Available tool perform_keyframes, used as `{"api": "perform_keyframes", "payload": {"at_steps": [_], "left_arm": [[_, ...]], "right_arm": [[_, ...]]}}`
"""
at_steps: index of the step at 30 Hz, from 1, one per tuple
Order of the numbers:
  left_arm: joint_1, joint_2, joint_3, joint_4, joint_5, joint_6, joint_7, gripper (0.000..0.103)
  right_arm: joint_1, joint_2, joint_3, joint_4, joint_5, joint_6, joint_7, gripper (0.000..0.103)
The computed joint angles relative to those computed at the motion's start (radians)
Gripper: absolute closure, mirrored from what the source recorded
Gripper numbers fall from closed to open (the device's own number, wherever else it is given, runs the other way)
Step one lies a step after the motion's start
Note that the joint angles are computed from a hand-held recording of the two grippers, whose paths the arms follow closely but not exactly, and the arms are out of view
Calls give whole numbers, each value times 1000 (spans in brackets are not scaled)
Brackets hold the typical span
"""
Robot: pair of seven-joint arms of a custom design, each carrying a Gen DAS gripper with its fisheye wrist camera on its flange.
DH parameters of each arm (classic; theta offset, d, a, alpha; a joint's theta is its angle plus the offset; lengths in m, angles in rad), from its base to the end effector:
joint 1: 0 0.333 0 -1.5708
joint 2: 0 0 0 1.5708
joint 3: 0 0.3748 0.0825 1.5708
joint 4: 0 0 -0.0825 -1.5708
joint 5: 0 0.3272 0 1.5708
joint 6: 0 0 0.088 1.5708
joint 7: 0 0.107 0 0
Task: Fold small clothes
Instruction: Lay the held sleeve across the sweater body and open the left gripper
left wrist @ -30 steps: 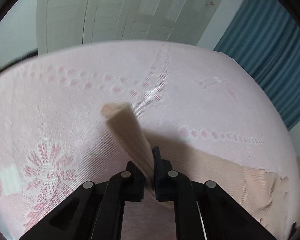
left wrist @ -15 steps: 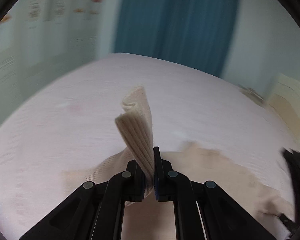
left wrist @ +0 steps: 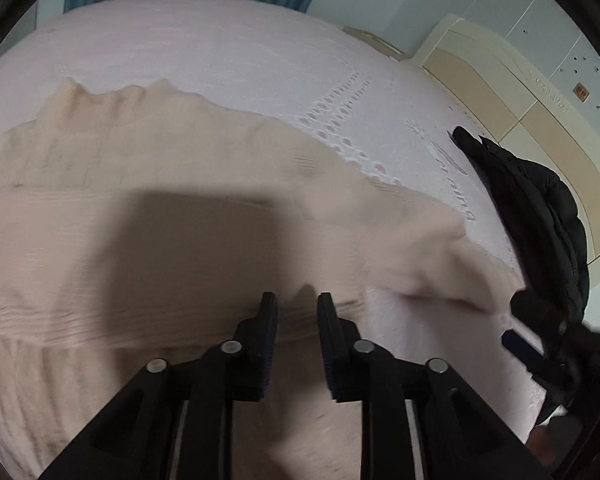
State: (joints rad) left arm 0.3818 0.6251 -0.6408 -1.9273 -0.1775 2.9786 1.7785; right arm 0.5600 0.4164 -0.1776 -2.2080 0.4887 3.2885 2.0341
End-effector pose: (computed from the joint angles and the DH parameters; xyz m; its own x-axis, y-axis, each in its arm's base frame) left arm 0.6551 -0.0833 0.3608 -0.1926 -0.9139 0.3573 -0.8745 -0.0053 -0.4850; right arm 0.5573 0.1842 0.3696 -0.3797 -0.8250 -0.4186 -0.6979 0.5525 -0.4558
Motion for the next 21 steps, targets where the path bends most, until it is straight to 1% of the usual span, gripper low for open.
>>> {"api": "perform_keyframes", "payload": {"at_steps": [1, 2, 3, 4, 5, 6, 7, 8, 9, 10, 12, 13, 14, 15, 16, 19, 20, 21], "left_arm": [[34, -6, -24, -21, -11, 18, 13, 71], [92, -4, -68, -48, 7, 52, -3, 67], [161, -27, -117, -110, -44, 88, 43, 56], [210, -31, -143, -149, -66, 149, 46, 42], [224, -31, -137, -155, -24, 184, -11, 37], [230, -48, -123, -184, -52, 232, -7, 36], [214, -72, -73, -204, -52, 265, -33, 36], [198, -93, -17, -213, -52, 277, -56, 36], [211, -102, 8, -217, -47, 279, -73, 36], [231, -102, 8, -216, -39, 274, -86, 36], [293, -96, -6, -206, -28, 250, -115, 36], [324, -86, -16, -198, -21, 247, -127, 36], [343, -79, -21, -193, -12, 248, -138, 36], [354, -71, -21, -192, 0, 251, -147, 36], [356, -60, -5, -179, 16, 241, -153, 36], [368, -38, 17, -156, 61, 205, -172, 36], [371, -33, 32, -147, 82, 185, -173, 36], [381, -27, 32, -140, 101, 172, -173, 36]], "right_arm": [[2, 0, 2, 0, -3, 9, -5, 5], [-9, -4, 13, -7, -8, 22, -16, 6], [8, -8, -1, -13, -8, 28, -26, 7], [36, -2, -26, -4, -6, 24, -36, 8], [57, 4, -43, 6, -8, 17, -46, 12], [71, 12, -50, 22, -15, 5, -59, 17], [84, 14, -58, 30, -23, -9, -68, 21], [92, 17, -63, 38, -32, -20, -75, 28], [96, 26, -61, 54, -44, -33, -81, 35], [92, 36, -50, 71, -59, -44, -89, 38], [70, 50, -17, 93, -81, -56, -98, 49], [55, 63, 6, 115, -91, -67, -103, 51], [51, 74, 14, 131, -100, -76, -102, 54], [64, 85, 4, 148, -111, -91, -97, 57], [85, 99, -17, 170, -126, -112, -89, 61], [191, 152, -137, 242, -205, -202, -31, 63], [215, 167, -168, 261, -230, -230, -8, 63], [238, 183, -196, 282, -255, -263, 16, 64]]}}
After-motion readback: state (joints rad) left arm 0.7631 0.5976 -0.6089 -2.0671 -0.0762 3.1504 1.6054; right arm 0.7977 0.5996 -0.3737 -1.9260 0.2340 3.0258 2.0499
